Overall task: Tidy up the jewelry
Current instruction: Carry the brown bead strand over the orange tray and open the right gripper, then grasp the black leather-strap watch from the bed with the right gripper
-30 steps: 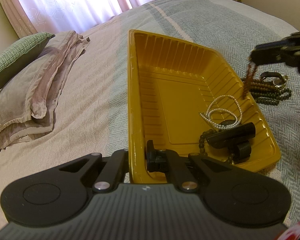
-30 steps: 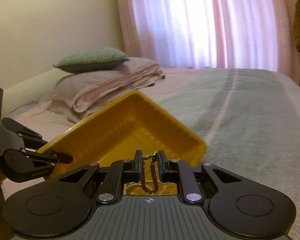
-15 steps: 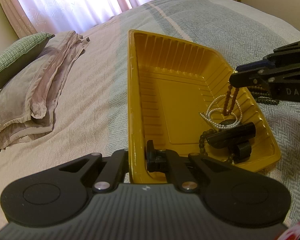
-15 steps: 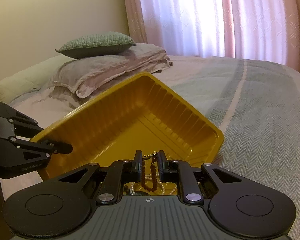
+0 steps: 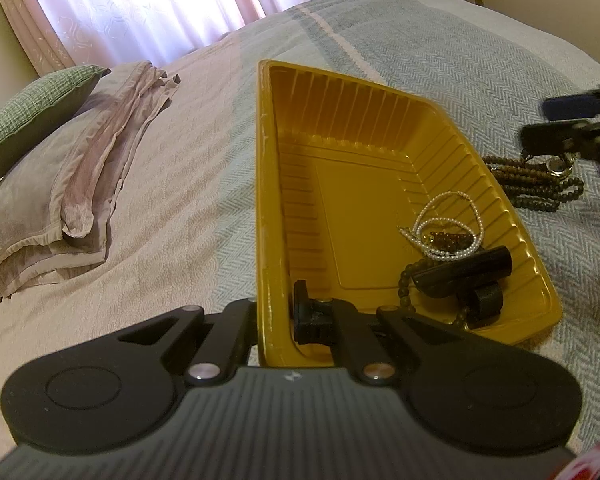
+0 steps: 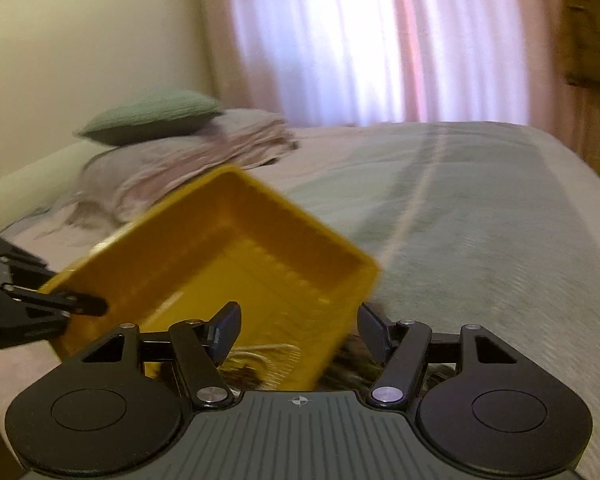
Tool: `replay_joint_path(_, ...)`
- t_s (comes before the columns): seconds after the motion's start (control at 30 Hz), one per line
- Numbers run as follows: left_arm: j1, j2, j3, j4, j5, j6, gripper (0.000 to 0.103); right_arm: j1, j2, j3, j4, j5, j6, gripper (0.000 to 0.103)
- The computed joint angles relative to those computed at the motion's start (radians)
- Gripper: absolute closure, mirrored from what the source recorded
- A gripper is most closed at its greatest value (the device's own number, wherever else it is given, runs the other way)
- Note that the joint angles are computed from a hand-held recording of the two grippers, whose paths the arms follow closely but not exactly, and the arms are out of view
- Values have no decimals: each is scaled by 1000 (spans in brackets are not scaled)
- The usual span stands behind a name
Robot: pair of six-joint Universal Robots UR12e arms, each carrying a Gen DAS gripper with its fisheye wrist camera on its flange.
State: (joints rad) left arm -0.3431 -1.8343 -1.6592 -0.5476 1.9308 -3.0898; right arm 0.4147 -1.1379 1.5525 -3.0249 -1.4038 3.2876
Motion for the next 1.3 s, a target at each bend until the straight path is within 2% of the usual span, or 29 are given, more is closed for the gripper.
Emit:
replay_joint_path(0.17, 1, 2, -3, 2, 0, 2, 101, -21, -47, 81, -2, -101, 50, 39)
replay_joint_path(0.3, 1, 2, -3, 2, -1, 0, 101, -34, -71, 127, 40, -163, 56, 39)
replay_joint_path(0.57, -1, 0, 2, -6, 3, -1, 101, -51, -69, 147, 59, -181, 22, 39)
replay_joint_path(0.6, -1, 0, 3, -7, 4, -1, 101, -51, -64, 141, 61, -185, 5, 39)
replay_joint_path(0.83, -2, 0, 4, -11, 6, 0, 101, -45, -21, 79, 137, -198, -156, 64)
replay_joint_path(0.93, -2, 0, 5, -12, 6, 2, 101, -41, -2, 52, 157, -213, -229, 70)
replay_joint_path(1.07, -2, 0, 5, -13, 5, -2, 101, -34, 20, 16, 203, -231, -349, 73)
replay_joint_path(1.13, -2, 1, 6, -15, 5, -2, 101, -27, 29, 7, 204, -248, -404, 81)
replay_joint_path(1.2, -1, 0, 6, -14, 4, -2, 101, -20, 34, 4, 193, -266, -450, 84)
replay_joint_path(1.3, -1, 0, 6, -14, 4, -2, 101, -15, 35, 8, 164, -292, -457, 91)
